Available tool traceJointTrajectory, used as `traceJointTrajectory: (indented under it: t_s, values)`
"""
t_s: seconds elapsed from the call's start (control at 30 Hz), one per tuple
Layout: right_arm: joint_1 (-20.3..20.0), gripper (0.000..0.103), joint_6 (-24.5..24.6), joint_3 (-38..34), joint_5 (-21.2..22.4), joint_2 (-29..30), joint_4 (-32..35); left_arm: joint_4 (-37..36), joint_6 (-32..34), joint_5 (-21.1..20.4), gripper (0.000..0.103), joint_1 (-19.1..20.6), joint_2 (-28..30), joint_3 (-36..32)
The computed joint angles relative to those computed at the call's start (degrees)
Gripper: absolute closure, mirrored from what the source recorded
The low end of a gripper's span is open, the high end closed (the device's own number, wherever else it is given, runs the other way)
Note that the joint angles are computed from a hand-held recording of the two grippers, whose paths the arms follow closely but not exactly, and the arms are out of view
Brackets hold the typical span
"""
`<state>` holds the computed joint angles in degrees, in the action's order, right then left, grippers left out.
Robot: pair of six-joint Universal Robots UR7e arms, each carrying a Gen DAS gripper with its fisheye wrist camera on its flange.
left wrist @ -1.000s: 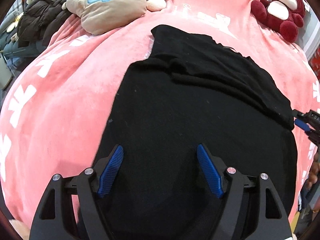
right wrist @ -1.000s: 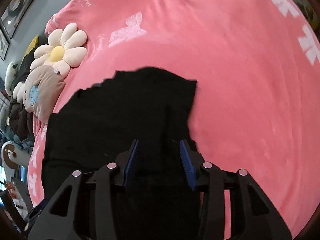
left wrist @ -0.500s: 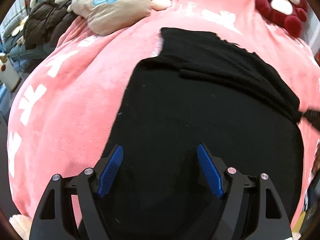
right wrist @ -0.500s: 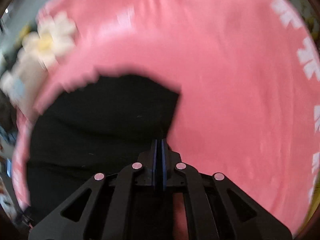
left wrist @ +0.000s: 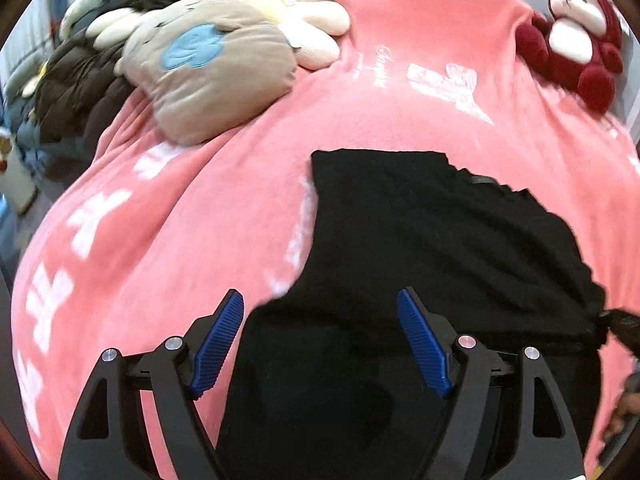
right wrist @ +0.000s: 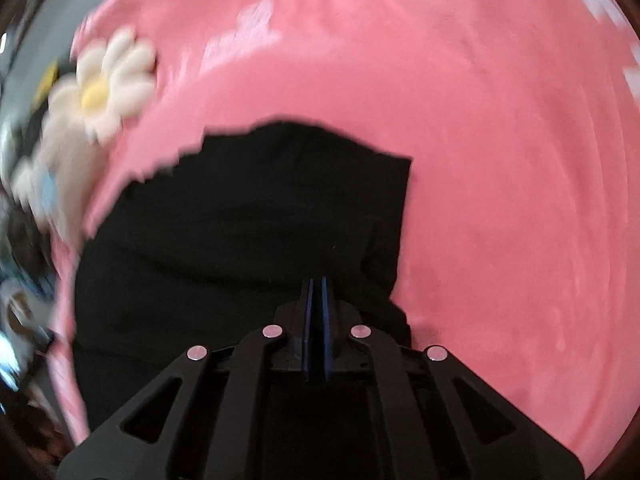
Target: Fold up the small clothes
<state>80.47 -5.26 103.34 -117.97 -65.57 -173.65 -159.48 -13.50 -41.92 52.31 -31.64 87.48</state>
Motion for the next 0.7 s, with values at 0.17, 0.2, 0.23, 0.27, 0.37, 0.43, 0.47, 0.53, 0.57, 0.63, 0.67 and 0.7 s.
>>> traceJointTrajectory:
  t_s: [0.17,0.2,0.23,0.27,0.37,0.43,0.47,0.53,0.57,0.63,0.67,0.7]
  values:
    - [0.8,0.097,-2.9,-6.9,-1.4,4.2,5.1,6.2,1.7,-0.1,0.027,1.4,4.1,-7.0]
    - [0.4,0.099,-2.9,-8.4,-3.7,5.5,6.3,10.0,0.1,0.1,0.027,1.8,4.9,-8.6]
    - [-0.7,0.102,-2.5,-9.5,-4.5,6.2,6.3,11.5,-0.7,0.1,0.023,2.4,5.6,-9.4]
    - [-1.0,0.101,-1.0,-9.3,-3.6,5.8,5.3,10.5,-1.0,0.1,0.018,2.3,5.6,-9.1]
    - [-0.8,0.094,0.7,-5.7,1.5,2.7,0.1,9.7,-1.0,-0.7,0.016,2.8,5.3,-8.7]
    - [-0.4,0.094,-1.0,-2.7,4.5,1.3,-0.8,8.5,-1.6,-2.0,0.015,3.2,4.9,-8.0]
    - [-0.2,0.094,-2.5,-2.1,3.7,1.7,-0.4,7.6,-1.3,-2.1,0.014,3.3,4.9,-7.8]
    - [-0.4,0.099,-5.1,-3.5,-0.8,4.3,1.1,6.3,-0.9,-1.2,0.011,3.1,5.2,-7.4]
    - [-1.0,0.100,-6.1,-3.4,-0.2,4.7,-0.2,5.7,-0.5,-0.5,0.011,2.9,5.4,-7.2]
    - [-0.6,0.100,-3.9,-3.8,-0.9,4.3,-0.2,6.4,-0.9,0.5,0.011,2.5,5.3,-7.0]
    - [0.1,0.093,-2.9,-3.1,-1.3,3.6,-1.4,7.3,-1.2,1.2,0.012,2.1,5.1,-7.0]
    - [0.4,0.093,-3.3,-1.6,-0.4,2.6,-3.4,7.5,-0.7,1.5,0.013,1.8,4.9,-6.7]
